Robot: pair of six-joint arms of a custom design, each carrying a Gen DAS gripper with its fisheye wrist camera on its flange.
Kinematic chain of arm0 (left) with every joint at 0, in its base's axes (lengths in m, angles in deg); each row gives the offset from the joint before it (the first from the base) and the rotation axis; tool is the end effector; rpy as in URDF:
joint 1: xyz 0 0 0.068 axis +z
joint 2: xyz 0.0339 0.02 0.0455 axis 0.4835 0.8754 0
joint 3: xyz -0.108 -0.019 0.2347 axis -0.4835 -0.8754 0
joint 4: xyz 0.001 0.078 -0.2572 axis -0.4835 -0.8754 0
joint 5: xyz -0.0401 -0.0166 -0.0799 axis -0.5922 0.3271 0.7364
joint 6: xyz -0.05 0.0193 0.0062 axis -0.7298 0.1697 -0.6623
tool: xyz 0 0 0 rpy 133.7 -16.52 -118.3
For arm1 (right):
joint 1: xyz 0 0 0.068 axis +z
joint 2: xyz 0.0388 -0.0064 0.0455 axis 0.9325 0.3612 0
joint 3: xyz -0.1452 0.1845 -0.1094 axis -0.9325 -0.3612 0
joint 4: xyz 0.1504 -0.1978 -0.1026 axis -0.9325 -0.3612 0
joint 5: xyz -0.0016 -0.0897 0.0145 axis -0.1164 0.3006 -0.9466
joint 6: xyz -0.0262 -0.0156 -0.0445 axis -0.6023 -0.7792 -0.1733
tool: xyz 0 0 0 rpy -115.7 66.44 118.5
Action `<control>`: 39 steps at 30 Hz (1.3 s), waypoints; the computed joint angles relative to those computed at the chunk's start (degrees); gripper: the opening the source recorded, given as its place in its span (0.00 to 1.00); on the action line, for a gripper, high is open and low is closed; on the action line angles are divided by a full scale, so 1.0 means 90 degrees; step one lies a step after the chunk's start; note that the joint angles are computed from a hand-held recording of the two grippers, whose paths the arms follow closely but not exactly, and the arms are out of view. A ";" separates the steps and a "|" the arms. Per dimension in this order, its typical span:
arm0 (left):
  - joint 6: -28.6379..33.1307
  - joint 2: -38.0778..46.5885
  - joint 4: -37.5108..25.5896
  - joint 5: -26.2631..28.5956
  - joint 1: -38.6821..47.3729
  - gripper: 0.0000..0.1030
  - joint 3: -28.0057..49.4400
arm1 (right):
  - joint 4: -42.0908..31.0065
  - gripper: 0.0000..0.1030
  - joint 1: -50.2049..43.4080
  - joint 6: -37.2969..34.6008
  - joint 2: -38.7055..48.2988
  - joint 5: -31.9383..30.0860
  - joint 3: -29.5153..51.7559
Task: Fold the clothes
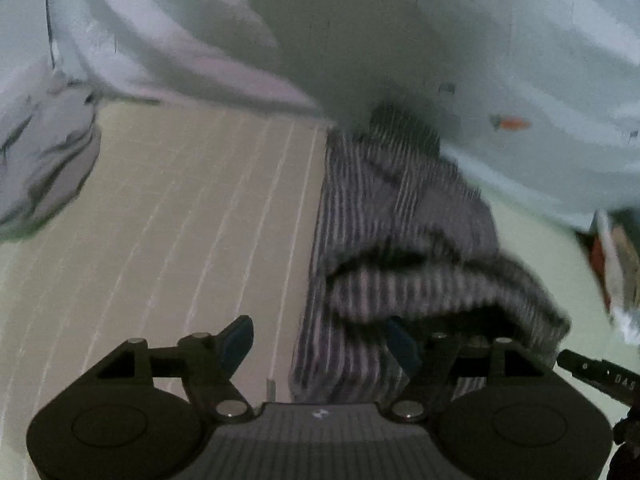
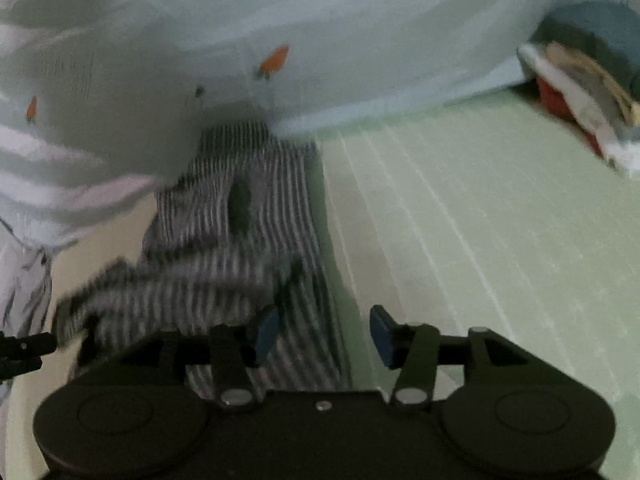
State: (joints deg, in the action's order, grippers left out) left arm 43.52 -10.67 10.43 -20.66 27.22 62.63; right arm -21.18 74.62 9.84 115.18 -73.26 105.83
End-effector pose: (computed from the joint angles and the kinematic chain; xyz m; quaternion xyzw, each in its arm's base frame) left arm 0.1932 -0.0003 0.1311 -0.2930 0.9012 -0.0275 0.3181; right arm 0.3034 0.0405 0.1411 -0.0590 0.9281 0.1590 0.3314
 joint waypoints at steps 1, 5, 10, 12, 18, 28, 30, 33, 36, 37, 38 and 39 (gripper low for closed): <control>-0.0039 0.0019 -0.0036 -0.0030 -0.0105 0.72 -0.0041 | -0.0061 0.51 0.0035 -0.0029 0.0004 -0.0005 -0.0036; 0.0007 0.0329 0.0044 -0.0058 -0.0298 0.72 -0.0056 | -0.0139 0.62 0.0307 -0.0391 0.0015 0.0037 -0.0056; 0.0338 0.1322 0.0576 0.0131 -0.0017 0.72 0.0231 | -0.0217 0.66 0.0801 -0.0808 0.0356 0.0323 0.0264; 0.0511 0.1746 0.0780 0.0267 0.0179 0.72 0.0437 | -0.0208 0.67 0.0959 -0.0863 0.0586 0.0435 0.0494; 0.1200 0.3317 0.1418 0.0446 0.0924 0.72 0.1611 | -0.0219 0.68 0.1167 -0.0561 0.1764 0.0628 0.1878; 0.1338 0.4011 0.1545 0.0304 0.1270 0.73 0.2602 | -0.0166 0.69 0.1228 -0.0013 0.3049 0.1252 0.3675; 0.1257 0.3728 0.1508 0.0378 0.1304 0.78 0.2296 | -0.0113 0.70 0.1081 0.0104 0.2823 0.1136 0.3386; 0.1087 0.3263 0.1372 0.0575 0.1389 0.78 0.1745 | -0.0227 0.73 0.0862 0.0136 0.2491 0.1042 0.2916; 0.0860 0.2853 0.1249 0.0956 0.1525 0.78 0.1181 | -0.0478 0.73 0.0662 0.0303 0.2195 0.0797 0.2430; 0.0780 0.2725 0.1204 0.1080 0.1574 0.78 0.1009 | -0.0542 0.73 0.0602 0.0354 0.2106 0.0707 0.2268; 0.0672 0.2610 0.1199 0.1183 0.1611 0.78 0.0848 | -0.0572 0.73 0.0555 0.0391 0.2028 0.0618 0.2105; 0.0557 0.2497 0.1205 0.1280 0.1645 0.78 0.0690 | -0.0603 0.73 0.0505 0.0426 0.1952 0.0529 0.1945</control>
